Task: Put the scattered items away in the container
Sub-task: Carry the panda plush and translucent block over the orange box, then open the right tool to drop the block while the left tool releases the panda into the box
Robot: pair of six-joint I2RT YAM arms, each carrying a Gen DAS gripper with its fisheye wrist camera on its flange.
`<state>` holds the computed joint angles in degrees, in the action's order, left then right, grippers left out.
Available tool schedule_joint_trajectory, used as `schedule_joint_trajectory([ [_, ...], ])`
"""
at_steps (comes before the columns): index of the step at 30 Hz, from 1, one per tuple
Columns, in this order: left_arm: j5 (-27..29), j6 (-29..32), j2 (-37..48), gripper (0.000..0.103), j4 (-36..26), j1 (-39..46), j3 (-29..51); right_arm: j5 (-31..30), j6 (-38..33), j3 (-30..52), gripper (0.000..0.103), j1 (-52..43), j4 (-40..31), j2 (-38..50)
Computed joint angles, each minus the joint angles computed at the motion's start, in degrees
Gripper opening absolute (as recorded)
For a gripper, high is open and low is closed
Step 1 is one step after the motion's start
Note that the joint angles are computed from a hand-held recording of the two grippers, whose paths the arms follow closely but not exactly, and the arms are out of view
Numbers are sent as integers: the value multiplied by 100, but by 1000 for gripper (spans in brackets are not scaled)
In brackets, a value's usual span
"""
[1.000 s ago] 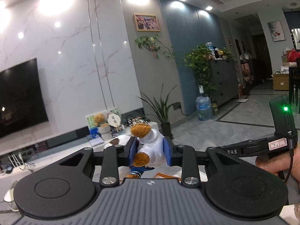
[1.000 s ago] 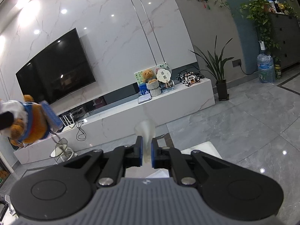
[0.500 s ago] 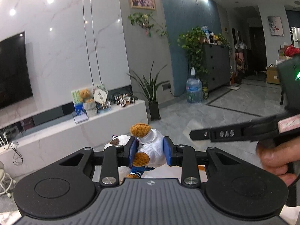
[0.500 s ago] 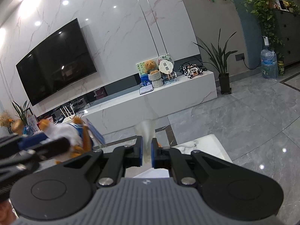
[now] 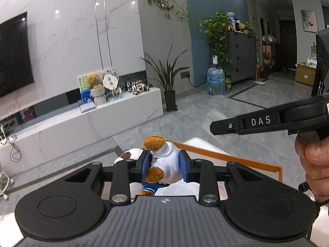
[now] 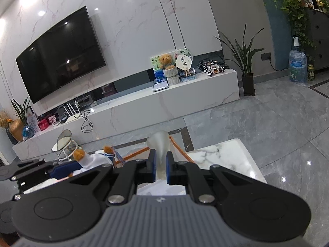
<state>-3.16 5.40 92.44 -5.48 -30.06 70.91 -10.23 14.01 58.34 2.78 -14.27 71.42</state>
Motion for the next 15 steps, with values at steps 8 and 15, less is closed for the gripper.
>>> schedule_joint_trajectory([
  [8,135,-49,127,36,-5,83,-41,134,-3,134,10,119,-49,304],
  [15,122,-110,267,36,-24,107,-68,183,-12,269,18,237,-119,601],
])
